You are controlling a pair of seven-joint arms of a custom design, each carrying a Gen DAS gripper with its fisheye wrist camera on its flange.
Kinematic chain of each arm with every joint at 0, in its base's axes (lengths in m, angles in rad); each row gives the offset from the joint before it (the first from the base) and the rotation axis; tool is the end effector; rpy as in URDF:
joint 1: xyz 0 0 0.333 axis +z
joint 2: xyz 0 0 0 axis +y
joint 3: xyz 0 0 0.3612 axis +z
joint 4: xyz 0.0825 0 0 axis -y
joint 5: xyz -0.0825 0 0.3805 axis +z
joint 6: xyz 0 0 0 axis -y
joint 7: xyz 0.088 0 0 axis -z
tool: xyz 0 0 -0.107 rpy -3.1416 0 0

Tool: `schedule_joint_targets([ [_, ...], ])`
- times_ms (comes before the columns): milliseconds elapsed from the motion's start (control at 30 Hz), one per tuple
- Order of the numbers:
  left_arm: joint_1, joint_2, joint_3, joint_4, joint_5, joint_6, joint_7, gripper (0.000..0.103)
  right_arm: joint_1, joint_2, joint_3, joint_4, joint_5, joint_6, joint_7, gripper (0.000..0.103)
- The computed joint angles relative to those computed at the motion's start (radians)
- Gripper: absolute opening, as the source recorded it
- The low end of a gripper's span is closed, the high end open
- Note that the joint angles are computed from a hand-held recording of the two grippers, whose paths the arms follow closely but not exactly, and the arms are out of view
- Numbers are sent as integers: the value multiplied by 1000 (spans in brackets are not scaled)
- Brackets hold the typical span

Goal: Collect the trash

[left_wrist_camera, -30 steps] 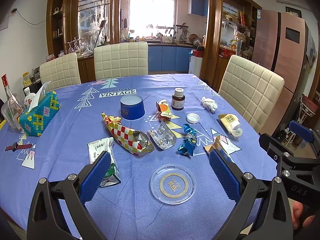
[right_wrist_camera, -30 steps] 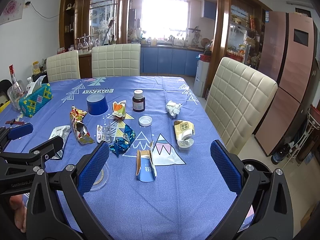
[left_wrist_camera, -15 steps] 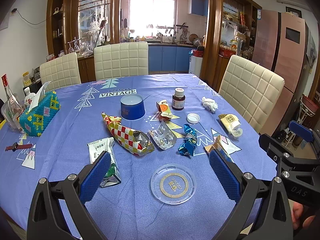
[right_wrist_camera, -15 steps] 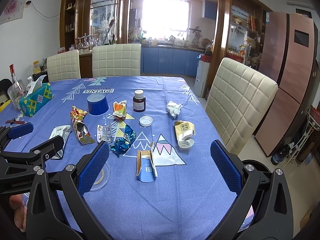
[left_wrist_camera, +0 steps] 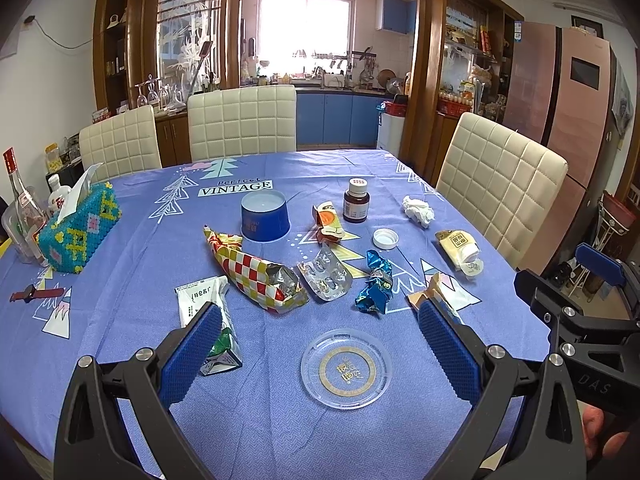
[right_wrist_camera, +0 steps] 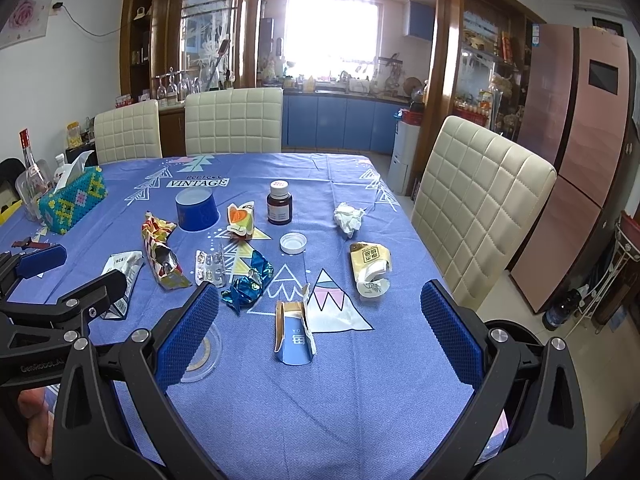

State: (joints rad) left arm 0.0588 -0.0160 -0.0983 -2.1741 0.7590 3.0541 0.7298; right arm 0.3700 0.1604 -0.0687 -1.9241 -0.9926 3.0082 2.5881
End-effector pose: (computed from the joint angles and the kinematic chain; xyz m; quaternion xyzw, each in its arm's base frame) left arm 0.5632 -0.0765 0.5372 -0.6562 0.6097 -0.3142 0.3145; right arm 0.5856 0.2489 0.5377 -0.6866 0.5504 -0.3181 0.3527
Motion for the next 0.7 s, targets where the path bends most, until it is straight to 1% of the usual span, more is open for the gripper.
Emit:
schedule_joint_targets([
  [233,1,-3,-2,-2,0,0,-1,96,1,0,-1,2,-7,-3,5,100],
  [400,-1,-4,-3,-5,-32,0,27,96,0,0,1,1,-2,-5,0,100],
  [700,-1,-5,-5,-8,-43,-1,35,96,-1,0,1,0,0,-5,-2,100],
])
